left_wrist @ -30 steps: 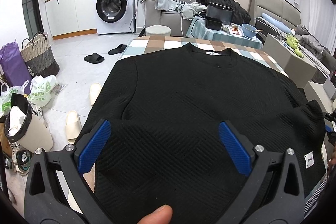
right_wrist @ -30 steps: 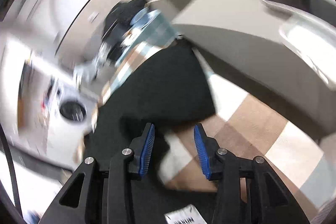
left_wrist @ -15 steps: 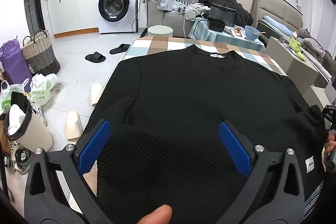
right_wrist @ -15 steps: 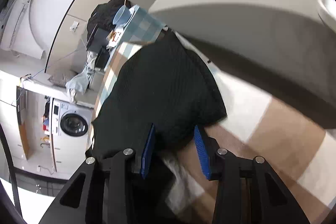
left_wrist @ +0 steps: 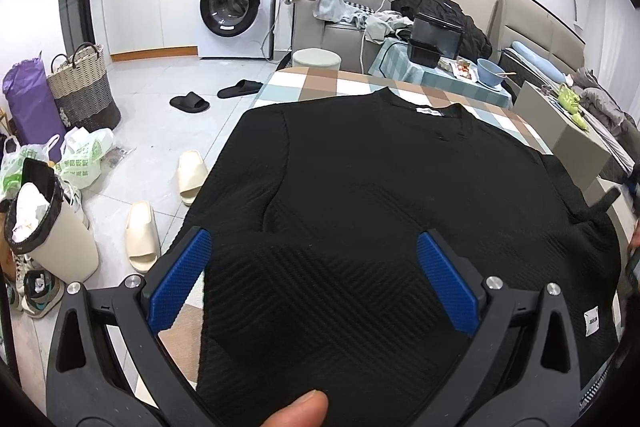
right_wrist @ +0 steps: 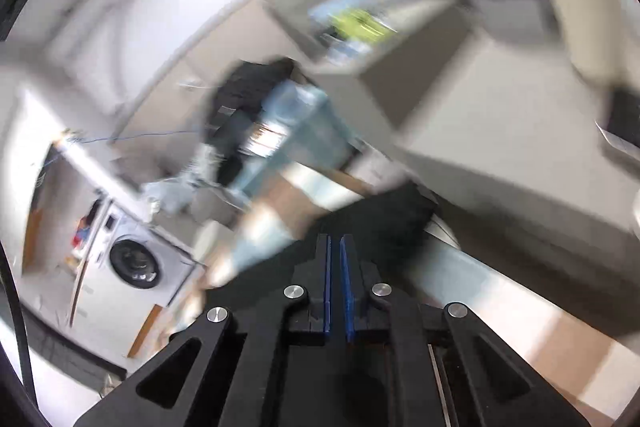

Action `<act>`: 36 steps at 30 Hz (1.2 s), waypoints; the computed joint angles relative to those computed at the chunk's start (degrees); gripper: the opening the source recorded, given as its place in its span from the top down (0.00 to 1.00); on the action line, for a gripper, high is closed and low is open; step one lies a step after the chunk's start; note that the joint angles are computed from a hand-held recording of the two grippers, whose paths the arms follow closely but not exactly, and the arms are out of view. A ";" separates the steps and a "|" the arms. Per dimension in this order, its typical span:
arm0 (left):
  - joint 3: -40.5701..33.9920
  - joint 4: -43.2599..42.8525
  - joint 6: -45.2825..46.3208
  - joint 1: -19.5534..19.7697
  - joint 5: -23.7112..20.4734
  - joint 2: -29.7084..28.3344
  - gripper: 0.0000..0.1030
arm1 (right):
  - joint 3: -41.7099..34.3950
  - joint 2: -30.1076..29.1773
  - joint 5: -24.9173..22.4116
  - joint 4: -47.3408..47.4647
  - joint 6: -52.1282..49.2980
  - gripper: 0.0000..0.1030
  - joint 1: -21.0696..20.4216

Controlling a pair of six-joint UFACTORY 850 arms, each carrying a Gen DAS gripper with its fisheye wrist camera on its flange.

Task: Fold small clothes
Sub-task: 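Fold the held side over toward the sweater's center with the right gripper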

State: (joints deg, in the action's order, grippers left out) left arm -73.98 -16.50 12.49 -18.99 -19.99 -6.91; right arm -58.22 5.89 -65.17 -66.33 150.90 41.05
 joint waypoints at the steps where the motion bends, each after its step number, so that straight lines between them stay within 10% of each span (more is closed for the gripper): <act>1: 0.08 0.29 -0.37 0.10 0.14 -0.03 0.01 | -1.66 -1.26 2.59 -3.92 -1.70 0.94 -0.07; 5: 0.83 1.99 -2.34 0.45 0.67 0.34 0.01 | -9.83 -7.97 18.36 -3.22 -19.63 0.97 -1.64; 15: 1.98 -2.42 1.32 1.40 1.22 1.02 0.01 | 2.17 -0.04 6.72 12.95 -8.19 0.68 1.80; 25: -2.78 -4.57 1.66 0.15 -1.90 -2.17 0.01 | 16.13 11.59 17.41 18.36 4.54 0.57 0.70; 32: -9.10 -1.26 0.75 -0.63 -3.02 -4.08 0.01 | 15.38 10.22 16.65 16.03 8.95 0.60 -2.94; 36: -10.69 0.00 -0.06 -0.47 -3.95 -4.23 0.01 | 13.47 9.00 14.37 17.95 4.47 0.93 -4.21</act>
State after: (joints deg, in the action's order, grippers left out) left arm -84.67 -16.50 12.43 -19.46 -23.94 -11.14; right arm -44.74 14.89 -50.80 -48.37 155.38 36.84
